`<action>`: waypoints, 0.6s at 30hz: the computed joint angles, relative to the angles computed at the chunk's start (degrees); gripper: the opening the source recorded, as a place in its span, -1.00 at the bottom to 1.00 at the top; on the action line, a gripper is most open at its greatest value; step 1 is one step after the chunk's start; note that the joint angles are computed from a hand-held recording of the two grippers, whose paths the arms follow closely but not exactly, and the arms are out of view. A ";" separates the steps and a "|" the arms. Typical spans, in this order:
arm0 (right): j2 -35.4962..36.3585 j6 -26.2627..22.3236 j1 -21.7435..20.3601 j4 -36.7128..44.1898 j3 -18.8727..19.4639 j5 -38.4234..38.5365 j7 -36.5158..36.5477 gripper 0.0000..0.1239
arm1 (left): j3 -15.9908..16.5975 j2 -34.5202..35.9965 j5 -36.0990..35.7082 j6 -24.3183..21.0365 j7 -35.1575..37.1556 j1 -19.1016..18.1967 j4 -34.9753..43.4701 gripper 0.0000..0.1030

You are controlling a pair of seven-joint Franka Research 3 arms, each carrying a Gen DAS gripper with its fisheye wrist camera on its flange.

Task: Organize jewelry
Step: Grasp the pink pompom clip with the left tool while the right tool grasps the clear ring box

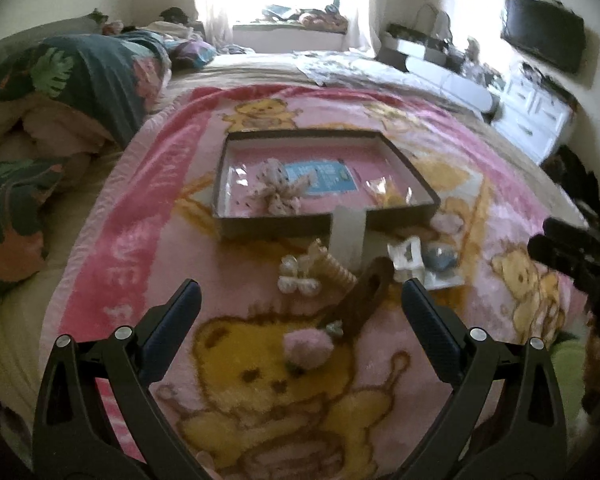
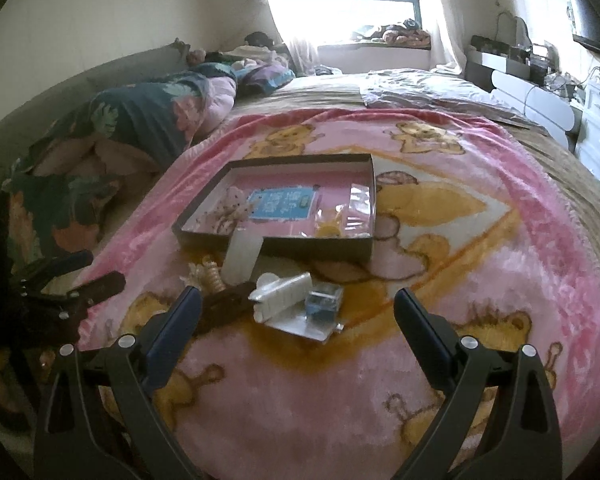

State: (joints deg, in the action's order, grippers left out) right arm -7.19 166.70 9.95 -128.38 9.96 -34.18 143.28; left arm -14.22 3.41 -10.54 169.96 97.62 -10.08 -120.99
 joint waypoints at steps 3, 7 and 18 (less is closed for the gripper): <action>-0.11 -0.30 0.03 -0.61 -0.18 0.67 -0.27 0.55 | -0.62 0.85 -0.70 -0.39 1.73 -0.04 -0.07 0.82; -0.13 -0.40 -0.25 -1.43 -0.50 1.45 -0.21 0.55 | -0.86 2.63 1.71 -1.98 1.51 -0.58 0.60 0.82; 3.60 -1.27 0.34 -0.33 -2.13 3.42 -1.86 0.55 | -3.42 5.99 -5.32 -8.82 4.12 3.42 2.09 0.25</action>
State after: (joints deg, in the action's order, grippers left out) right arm -3.59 165.43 10.28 -128.71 7.83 -30.76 141.42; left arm -17.64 9.40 -15.87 161.14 101.74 -6.66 -118.90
